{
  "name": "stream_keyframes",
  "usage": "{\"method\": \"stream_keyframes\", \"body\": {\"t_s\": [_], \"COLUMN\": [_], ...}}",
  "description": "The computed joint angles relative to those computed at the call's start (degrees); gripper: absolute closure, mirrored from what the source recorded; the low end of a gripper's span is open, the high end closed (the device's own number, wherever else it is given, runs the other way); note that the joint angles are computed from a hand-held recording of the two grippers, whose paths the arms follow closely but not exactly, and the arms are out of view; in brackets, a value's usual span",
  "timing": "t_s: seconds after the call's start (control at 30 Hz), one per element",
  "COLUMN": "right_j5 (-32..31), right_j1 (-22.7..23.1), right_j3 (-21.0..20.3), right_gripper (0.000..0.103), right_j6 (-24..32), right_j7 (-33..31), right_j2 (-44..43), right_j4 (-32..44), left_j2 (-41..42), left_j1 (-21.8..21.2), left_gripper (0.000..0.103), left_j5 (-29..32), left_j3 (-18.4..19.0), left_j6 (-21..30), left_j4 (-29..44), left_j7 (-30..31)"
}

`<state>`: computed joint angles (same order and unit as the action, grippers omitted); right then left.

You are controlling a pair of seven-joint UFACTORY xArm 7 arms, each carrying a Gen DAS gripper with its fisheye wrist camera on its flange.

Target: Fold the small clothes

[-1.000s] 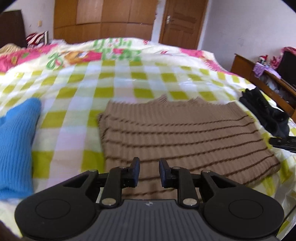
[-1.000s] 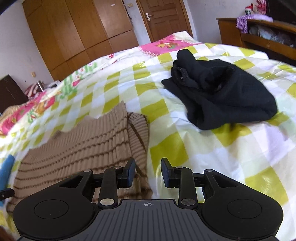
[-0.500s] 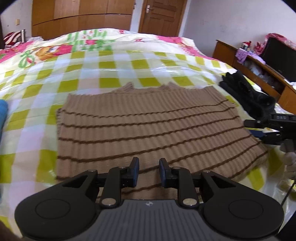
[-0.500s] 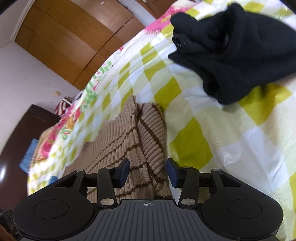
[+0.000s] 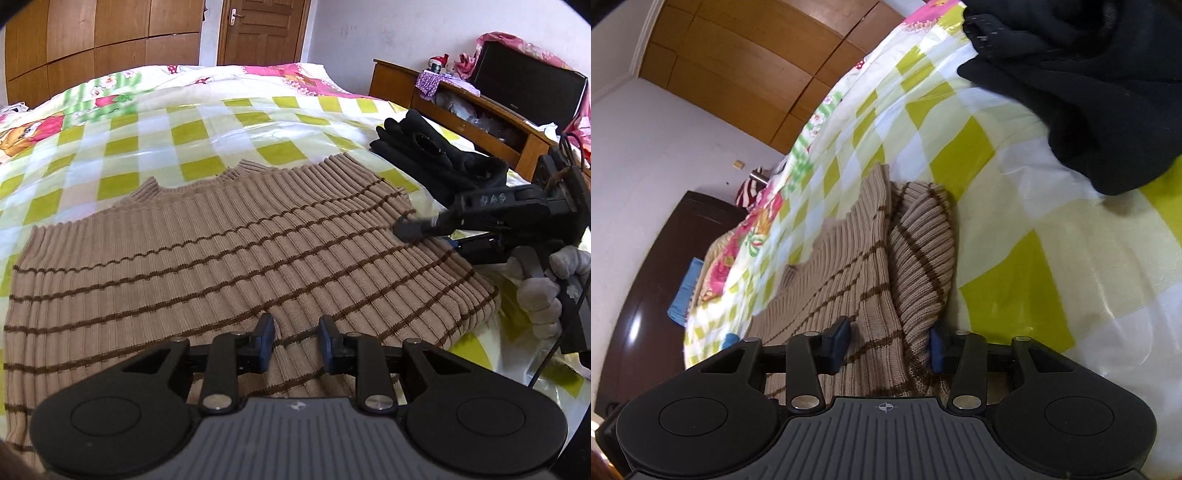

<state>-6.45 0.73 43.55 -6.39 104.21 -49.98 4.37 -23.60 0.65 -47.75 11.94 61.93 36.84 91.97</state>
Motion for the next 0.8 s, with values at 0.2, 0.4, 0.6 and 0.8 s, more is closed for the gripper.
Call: {"method": "stream_keyframes", "body": {"t_s": [0.2, 0.4, 0.6, 0.8], "right_j5": [1.9, 0.8, -5.3, -10.4], "right_j1": [5.1, 12.7, 13.5, 3.3], "right_j3": [0.7, 0.2, -5.8, -6.7], "right_gripper": [0.089, 0.089, 0.089, 0.088], "right_j6": [6.3, 16.4, 25.9, 24.7], "right_j7": [7.6, 15.8, 11.8, 3.2], "right_j2": [-7.1, -16.5, -16.9, -1.4], "right_j4": [-2.6, -4.4, 3.1, 19.5], "left_j2": [-0.5, -1.4, 2.4, 5.8], "left_j1": [-0.3, -0.5, 1.2, 4.3], "left_gripper": [0.064, 0.063, 0.063, 0.061], "left_j5": [2.8, 2.6, 2.9, 2.0], "left_j3": [-1.8, 0.7, 2.0, 3.9], "left_j6": [-4.1, -1.1, -0.3, 4.9], "left_j4": [-1.9, -1.6, 0.8, 3.3], "left_j7": [-0.9, -1.4, 0.1, 3.5]}}
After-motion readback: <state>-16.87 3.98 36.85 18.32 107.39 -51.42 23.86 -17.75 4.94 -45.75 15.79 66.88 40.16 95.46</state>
